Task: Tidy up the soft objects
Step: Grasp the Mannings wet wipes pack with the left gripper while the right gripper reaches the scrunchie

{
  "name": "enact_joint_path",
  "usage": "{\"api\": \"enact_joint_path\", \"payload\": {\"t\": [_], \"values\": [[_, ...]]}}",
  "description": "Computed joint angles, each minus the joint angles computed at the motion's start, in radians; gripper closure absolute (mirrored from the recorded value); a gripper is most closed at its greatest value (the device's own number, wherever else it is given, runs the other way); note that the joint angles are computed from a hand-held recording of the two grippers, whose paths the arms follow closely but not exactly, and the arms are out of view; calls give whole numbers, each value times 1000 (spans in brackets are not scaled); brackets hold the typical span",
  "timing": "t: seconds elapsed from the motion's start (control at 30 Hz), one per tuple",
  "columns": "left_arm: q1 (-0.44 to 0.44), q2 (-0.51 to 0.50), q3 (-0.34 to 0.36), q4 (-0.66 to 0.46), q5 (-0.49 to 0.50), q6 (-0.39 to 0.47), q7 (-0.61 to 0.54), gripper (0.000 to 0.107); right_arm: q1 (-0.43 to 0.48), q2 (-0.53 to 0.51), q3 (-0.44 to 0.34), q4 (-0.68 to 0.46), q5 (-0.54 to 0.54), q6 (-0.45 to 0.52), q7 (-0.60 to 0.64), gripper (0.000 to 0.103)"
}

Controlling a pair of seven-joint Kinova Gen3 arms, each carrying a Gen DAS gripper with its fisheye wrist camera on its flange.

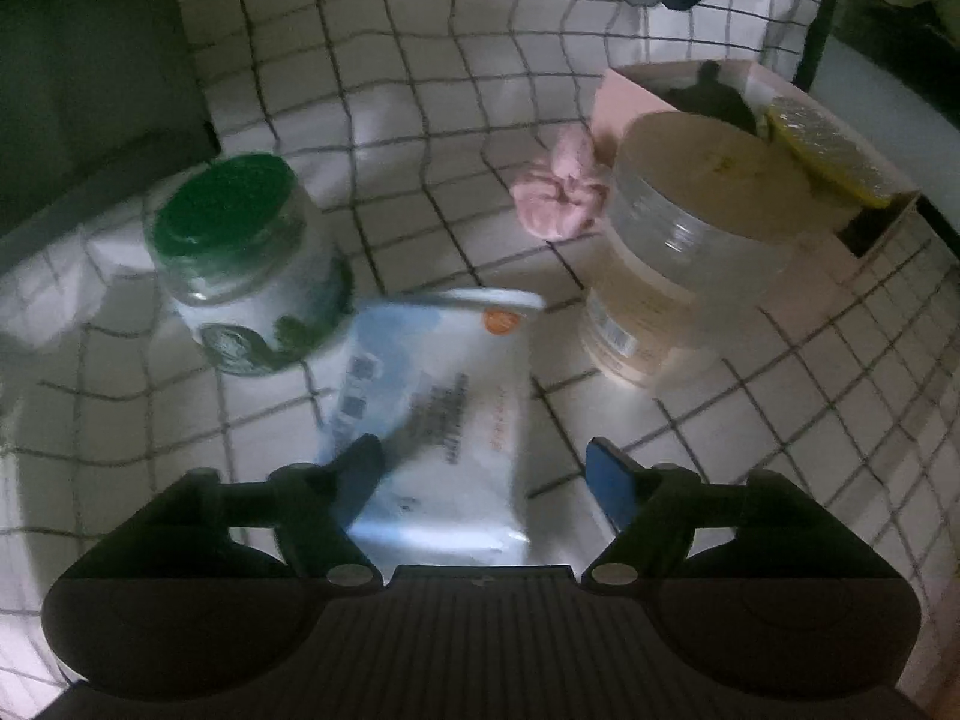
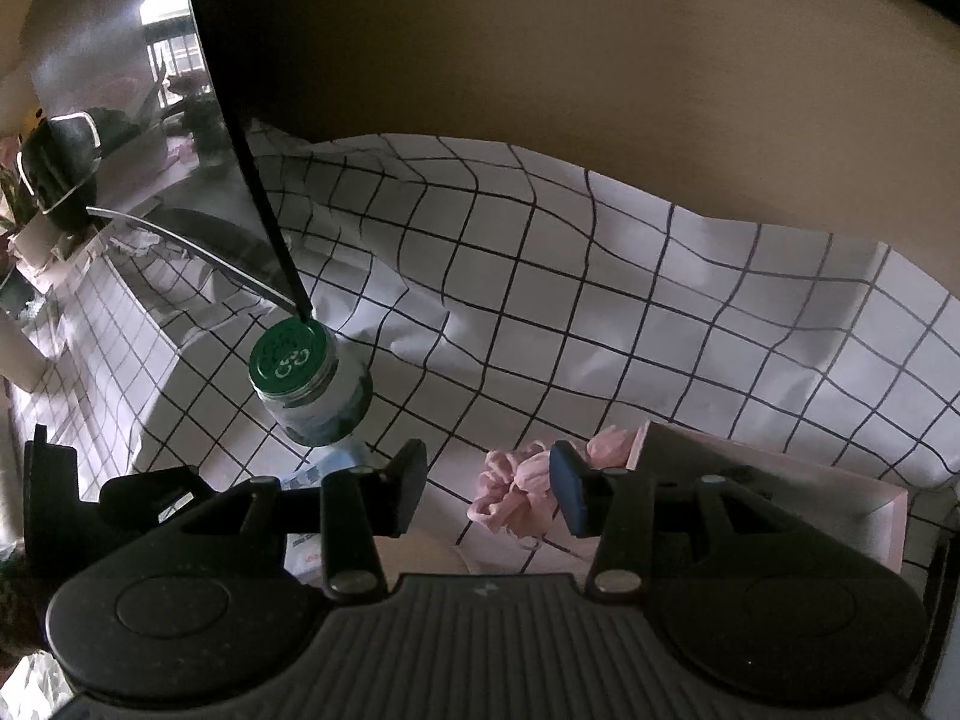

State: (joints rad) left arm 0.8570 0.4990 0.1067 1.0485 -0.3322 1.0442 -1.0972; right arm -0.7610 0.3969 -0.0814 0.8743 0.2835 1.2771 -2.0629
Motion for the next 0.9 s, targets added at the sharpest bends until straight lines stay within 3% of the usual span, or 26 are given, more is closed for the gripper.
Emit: {"api": "enact_joint_path", "payload": {"t": [0.13, 0.37, 0.47, 0.6, 0.8, 0.9], "values": [[25, 24, -35, -39, -78, 28, 15, 32, 7, 14, -2, -16, -12, 12, 17, 58], [-95, 51, 19, -81, 88, -2, -97, 31, 7, 38, 3, -57, -30, 49, 40, 57], [-115, 56, 33, -78, 130, -15, -158, 24, 3, 55, 11, -83, -29, 68, 39, 52], [-86, 86, 23, -120, 115, 36, -239, 21, 16, 98, 18, -151, -57, 112, 41, 52], [-78, 71, -12, -73, 129, -21, -157, 18, -1, 215, 48, -332, -65, 258, 119, 52], [-74, 69, -16, -67, 119, -29, -131, 19, 4, 238, 60, -374, -80, 284, 136, 52]]}}
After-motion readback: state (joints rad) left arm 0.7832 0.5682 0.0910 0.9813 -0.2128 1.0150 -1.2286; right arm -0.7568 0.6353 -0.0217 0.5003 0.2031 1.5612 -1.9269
